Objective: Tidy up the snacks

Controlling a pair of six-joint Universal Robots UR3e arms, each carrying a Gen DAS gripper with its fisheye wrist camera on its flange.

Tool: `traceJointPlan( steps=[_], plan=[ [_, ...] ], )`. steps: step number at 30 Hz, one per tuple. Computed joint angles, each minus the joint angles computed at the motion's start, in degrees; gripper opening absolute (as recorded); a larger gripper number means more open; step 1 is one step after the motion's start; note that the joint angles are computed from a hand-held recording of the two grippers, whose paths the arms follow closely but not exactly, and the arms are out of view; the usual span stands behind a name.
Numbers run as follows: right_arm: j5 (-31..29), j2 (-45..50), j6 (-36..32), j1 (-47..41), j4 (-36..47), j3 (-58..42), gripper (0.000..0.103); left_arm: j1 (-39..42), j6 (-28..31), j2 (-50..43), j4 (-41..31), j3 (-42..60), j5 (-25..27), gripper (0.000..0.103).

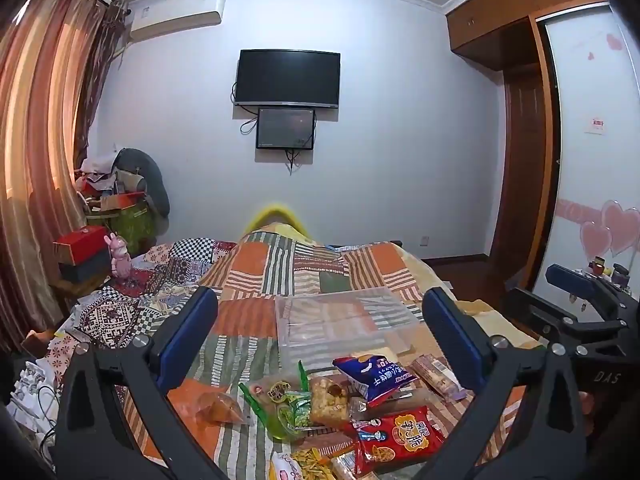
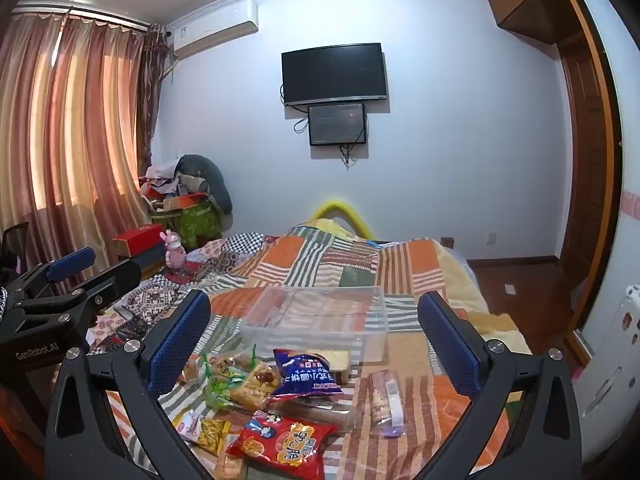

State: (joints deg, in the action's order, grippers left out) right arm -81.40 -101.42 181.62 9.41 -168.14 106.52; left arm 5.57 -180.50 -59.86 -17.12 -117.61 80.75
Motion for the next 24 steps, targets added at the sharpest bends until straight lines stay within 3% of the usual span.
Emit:
traceJointPlan(
  steps=[24],
  plan=[
    [-0.05,-0.40,0.14,-0.51,-1.62,1.00,0.103,-0.18,0.10,-0.50,0.59,-0.15,-0.09,0.103]
  ],
)
